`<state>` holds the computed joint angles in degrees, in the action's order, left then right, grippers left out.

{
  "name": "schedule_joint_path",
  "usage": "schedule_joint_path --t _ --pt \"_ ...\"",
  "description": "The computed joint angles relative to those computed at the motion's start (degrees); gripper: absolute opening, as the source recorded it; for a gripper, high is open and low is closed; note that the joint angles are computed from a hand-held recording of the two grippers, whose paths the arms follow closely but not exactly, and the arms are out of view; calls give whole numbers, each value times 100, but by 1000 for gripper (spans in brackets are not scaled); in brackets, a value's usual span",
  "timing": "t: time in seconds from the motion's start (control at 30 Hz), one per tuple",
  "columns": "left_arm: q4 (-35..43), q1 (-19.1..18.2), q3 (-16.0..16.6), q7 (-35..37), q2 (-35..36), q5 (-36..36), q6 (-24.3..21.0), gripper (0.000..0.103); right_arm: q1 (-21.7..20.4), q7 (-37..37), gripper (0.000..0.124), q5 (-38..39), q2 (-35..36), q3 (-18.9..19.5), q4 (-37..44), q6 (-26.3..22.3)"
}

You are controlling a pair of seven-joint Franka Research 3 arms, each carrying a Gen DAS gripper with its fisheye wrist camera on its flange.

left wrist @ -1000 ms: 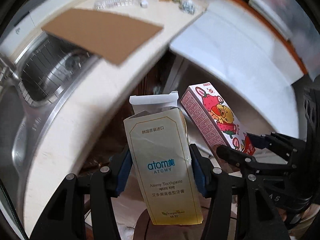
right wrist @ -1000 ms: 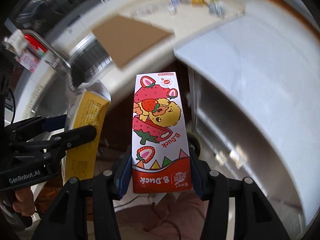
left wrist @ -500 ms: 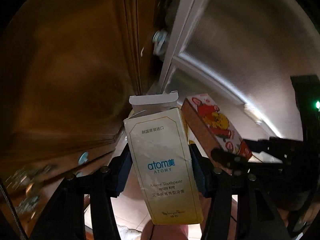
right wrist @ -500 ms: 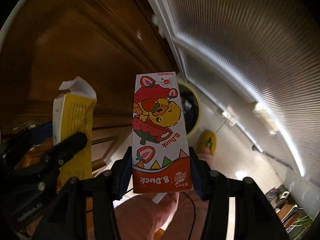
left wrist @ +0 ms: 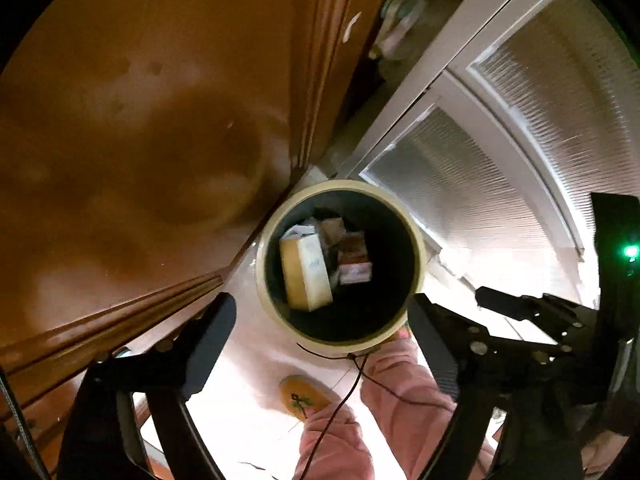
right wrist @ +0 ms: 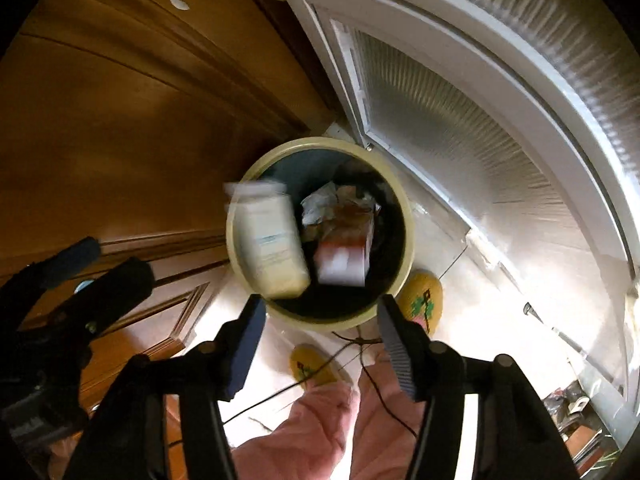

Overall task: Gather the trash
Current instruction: 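Lower both boxes over the floor bin and open both tools, then raise both tools back up toward the counter trash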

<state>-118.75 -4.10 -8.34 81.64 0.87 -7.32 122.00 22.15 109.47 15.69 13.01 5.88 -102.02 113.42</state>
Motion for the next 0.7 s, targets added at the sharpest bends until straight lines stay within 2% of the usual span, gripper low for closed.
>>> schedule_joint_path --t 0.37,0.7 --pt "-61 -161 -59 266 -335 339 -160 88 -59 -150 60 50 -290 -2 -121 -77" --pt "540 -334 -11 351 -1092 312 -1007 88 -105 -82 60 84 -742 8 319 -572"
